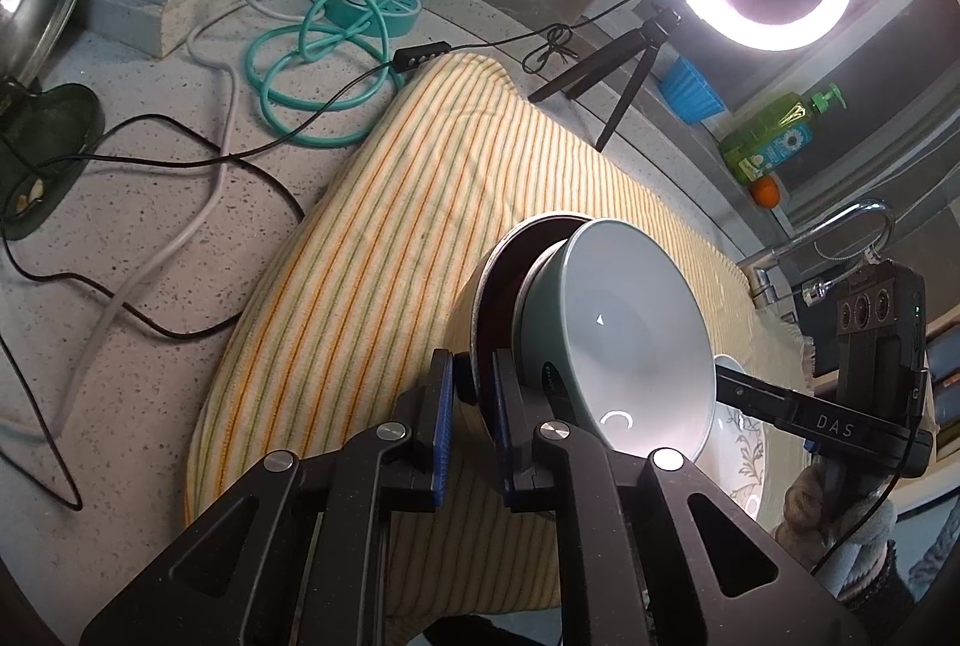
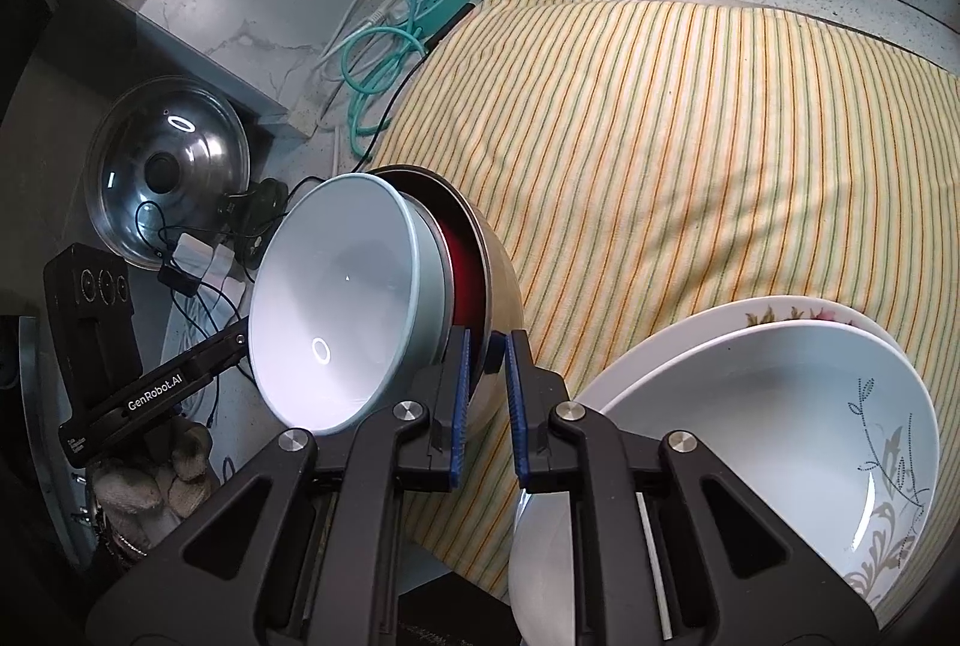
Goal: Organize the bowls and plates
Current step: 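Lift the nested bowl stack and carry it over the plate stack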
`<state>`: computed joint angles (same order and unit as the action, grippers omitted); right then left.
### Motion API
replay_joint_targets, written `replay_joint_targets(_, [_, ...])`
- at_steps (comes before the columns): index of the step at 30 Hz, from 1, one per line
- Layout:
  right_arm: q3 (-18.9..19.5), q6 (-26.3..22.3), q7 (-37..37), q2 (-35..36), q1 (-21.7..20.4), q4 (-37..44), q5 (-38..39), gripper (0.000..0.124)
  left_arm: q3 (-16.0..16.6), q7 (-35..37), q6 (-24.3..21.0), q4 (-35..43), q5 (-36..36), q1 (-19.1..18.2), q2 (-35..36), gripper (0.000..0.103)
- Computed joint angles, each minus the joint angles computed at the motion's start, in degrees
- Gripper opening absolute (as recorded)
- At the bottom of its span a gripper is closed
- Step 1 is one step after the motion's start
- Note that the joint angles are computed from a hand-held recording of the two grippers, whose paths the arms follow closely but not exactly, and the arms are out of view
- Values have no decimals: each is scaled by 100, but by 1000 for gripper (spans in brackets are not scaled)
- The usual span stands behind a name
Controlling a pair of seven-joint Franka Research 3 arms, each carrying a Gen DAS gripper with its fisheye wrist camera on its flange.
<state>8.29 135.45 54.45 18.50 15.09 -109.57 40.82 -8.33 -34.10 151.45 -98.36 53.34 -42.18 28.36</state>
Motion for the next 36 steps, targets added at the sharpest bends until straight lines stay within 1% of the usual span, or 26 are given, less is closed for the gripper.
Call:
replay_joint_targets(8, [-36, -25, -206, -348, -93, -166, 242, 12, -18, 101, -244, 240, 122, -92, -42, 10])
replay_joint_targets(13, [-133, -38, -356, -646, -154, -347, 398, 12, -18, 252, -340, 564, 240, -150, 48, 10])
replay_joint_targets(20, [-324, -61, -524, -1056, -283, -645, 588, 12, 2, 682, -291, 1156, 185, -246, 379, 11])
replay_joint_targets(28, [-551, -13, -546, -1441, -438, -1026, 623, 12, 77, 1546, -235, 2110, -314, -433, 1003, 11])
replay_joint_targets(36, [-751, -4, -542, -1664, -639, -1300, 613, 12, 129, 2679, -393, 3403, -1172, -666, 1863, 11])
